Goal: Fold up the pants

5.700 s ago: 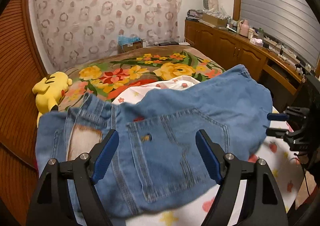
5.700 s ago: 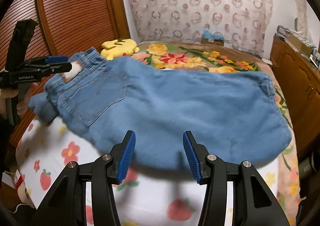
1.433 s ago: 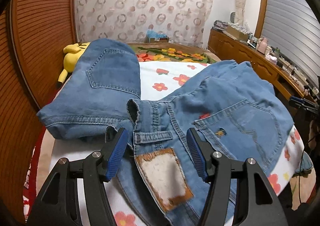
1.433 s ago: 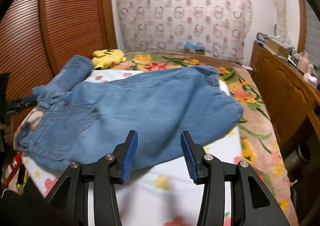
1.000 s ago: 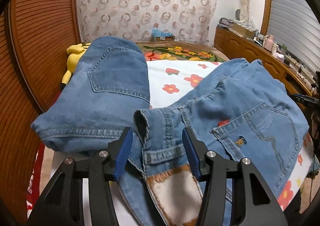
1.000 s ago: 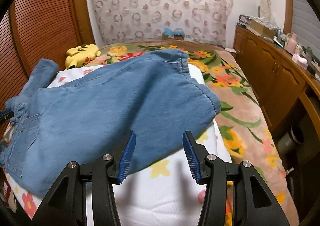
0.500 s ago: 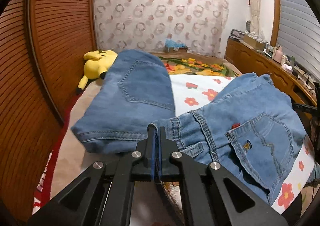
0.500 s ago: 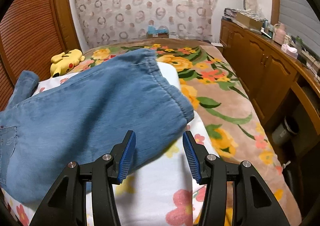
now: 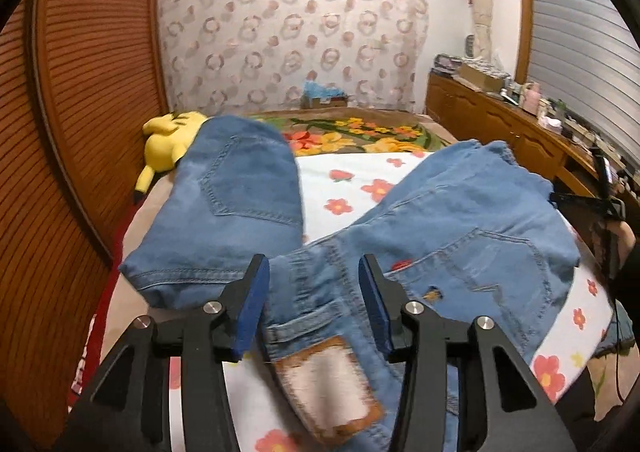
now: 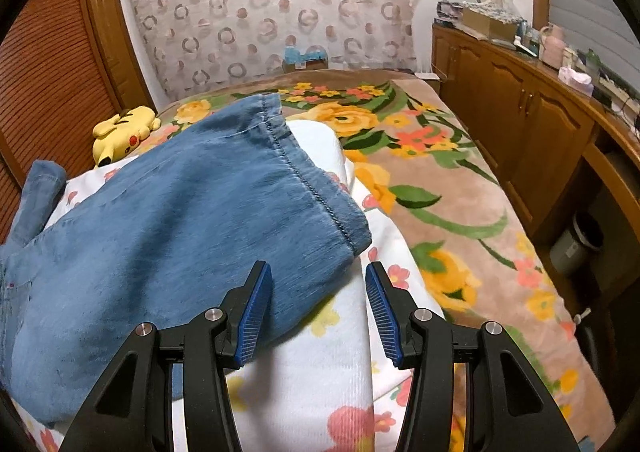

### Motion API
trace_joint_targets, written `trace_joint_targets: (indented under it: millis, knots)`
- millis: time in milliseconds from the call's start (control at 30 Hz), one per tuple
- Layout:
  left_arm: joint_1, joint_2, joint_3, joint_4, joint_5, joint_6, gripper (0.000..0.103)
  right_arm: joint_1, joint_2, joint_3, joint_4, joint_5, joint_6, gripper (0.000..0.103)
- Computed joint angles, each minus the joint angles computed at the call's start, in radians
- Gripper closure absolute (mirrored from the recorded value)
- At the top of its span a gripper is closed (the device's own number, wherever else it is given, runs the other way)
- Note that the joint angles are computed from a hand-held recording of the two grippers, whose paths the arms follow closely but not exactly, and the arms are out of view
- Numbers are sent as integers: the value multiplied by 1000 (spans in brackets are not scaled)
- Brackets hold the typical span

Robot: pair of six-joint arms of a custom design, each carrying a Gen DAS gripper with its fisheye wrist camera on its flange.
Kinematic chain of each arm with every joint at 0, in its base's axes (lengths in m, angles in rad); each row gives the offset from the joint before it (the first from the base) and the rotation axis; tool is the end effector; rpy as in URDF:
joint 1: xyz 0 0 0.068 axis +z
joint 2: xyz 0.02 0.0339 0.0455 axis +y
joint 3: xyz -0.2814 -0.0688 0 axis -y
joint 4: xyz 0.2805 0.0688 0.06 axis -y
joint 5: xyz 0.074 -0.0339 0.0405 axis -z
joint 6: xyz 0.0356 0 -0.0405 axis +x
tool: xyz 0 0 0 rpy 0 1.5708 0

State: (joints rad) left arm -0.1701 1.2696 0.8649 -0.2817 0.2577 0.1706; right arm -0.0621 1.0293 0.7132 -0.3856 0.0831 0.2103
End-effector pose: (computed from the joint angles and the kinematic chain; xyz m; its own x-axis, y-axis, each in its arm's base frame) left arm 0.2960 -0.0600 0.2582 -0.5548 0.2619 -0.7897 0.4588 0.8881 -0.0278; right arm 0.2432 -0.0181 0.2538 -0.6040 0.2460 -0.7581 0.2569 0.9605 0.1070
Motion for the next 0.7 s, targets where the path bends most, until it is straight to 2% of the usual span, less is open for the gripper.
trace_joint_targets:
  millis: [67,300,700]
  knots:
    - [-30,0,2,-9,-1,-2,26,-20,5,1,4,-28,3,52]
    - [-127,-1,-16,-2,-23,-29,25,-69,45,14,18,-90,12,52]
    - [-214,-42,-49,3,-51,-62,25,-55,86,41,23,-88,22,53]
